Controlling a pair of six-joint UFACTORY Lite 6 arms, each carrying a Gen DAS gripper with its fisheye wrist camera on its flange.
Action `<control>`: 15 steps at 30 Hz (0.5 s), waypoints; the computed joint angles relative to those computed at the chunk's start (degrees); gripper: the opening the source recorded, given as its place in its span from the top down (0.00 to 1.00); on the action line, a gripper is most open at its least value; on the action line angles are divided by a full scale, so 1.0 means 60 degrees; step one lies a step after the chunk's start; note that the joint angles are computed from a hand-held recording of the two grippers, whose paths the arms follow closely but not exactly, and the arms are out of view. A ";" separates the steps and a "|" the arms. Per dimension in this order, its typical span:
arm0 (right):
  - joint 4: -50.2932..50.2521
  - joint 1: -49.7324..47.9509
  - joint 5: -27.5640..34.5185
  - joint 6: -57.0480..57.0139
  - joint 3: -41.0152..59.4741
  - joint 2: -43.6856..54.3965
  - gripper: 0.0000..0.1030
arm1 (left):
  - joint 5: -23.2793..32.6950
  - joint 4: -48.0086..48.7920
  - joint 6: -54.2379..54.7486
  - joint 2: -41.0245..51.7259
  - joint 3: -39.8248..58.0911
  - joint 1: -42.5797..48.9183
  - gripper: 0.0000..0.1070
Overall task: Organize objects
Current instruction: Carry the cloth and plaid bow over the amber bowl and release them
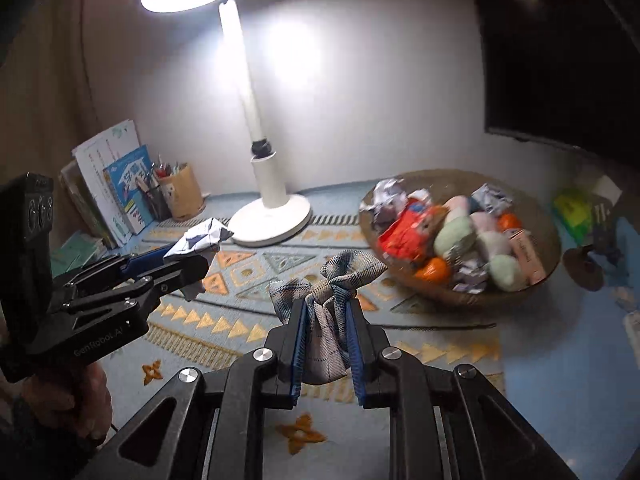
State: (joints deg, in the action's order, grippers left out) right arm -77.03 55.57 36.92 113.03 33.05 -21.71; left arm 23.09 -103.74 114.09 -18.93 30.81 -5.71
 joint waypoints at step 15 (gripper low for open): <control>0.1093 -0.7835 -0.4095 -0.3701 0.2150 0.1130 0.43 | -0.1708 -0.4500 0.3067 0.6593 0.7053 -0.3486 0.09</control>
